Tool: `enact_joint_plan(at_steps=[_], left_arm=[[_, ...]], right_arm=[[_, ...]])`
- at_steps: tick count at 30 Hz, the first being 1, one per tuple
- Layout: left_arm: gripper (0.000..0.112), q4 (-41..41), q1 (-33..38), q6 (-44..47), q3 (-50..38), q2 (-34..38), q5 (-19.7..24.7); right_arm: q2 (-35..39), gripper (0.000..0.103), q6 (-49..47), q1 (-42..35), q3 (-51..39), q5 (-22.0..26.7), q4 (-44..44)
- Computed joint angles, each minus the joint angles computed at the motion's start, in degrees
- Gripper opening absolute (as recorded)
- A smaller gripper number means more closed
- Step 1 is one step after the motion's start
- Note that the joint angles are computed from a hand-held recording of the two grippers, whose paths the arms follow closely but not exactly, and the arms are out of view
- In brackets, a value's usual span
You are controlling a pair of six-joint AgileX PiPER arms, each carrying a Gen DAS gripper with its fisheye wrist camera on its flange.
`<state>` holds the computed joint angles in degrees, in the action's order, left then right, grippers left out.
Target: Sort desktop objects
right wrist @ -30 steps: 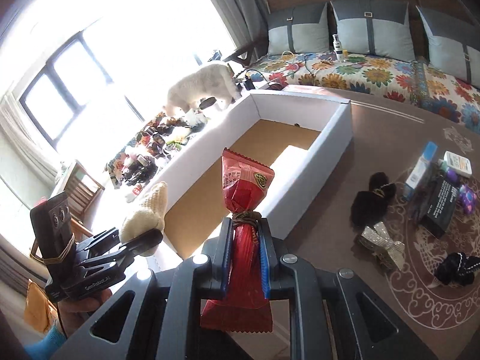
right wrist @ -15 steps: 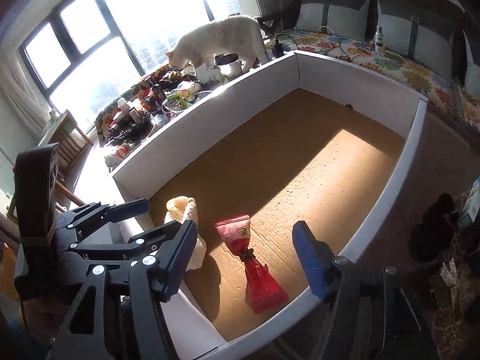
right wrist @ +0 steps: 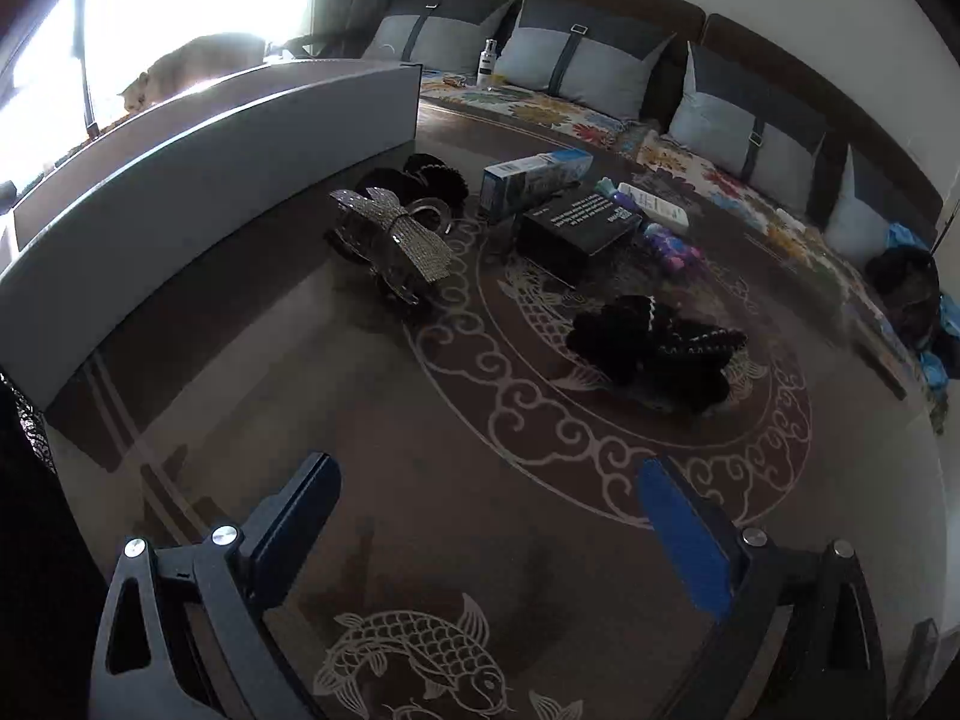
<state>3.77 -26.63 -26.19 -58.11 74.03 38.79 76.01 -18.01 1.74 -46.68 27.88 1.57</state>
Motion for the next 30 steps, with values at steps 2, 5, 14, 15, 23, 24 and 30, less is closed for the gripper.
enact_joint_plan(at_steps=[2,5,14,15,23,24,30], left_arm=[[0.095,3.48,-4.38,-6.46,-0.60,6.01,-2.29],[0.095,10.43,-9.75,-15.76,-4.38,14.97,-2.85],[0.095,20.49,-14.70,-23.07,-20.25,30.87,0.26],[0.095,18.53,-14.19,-21.28,-21.55,32.07,-0.16],[0.095,21.77,-15.21,-23.70,-24.19,36.08,0.08],[0.095,22.86,-15.71,-24.01,-24.21,36.23,0.55],[0.098,27.72,-17.32,-27.79,-23.82,36.87,0.41]], right_arm=[[-0.03,0.100,-6.03,-6.88,1.35,-0.91,4.31],[1.05,0.100,-15.05,-13.80,1.39,-1.62,11.31],[5.73,0.100,-26.30,-20.34,0.10,-2.72,20.09],[6.25,0.101,-28.42,-20.93,-0.24,-2.54,22.36],[10.02,0.103,-31.43,-23.95,-3.86,3.06,27.97],[9.94,0.103,-30.91,-23.70,-3.76,2.78,27.53],[10.20,0.103,-30.06,-23.36,-4.04,2.57,27.02]])
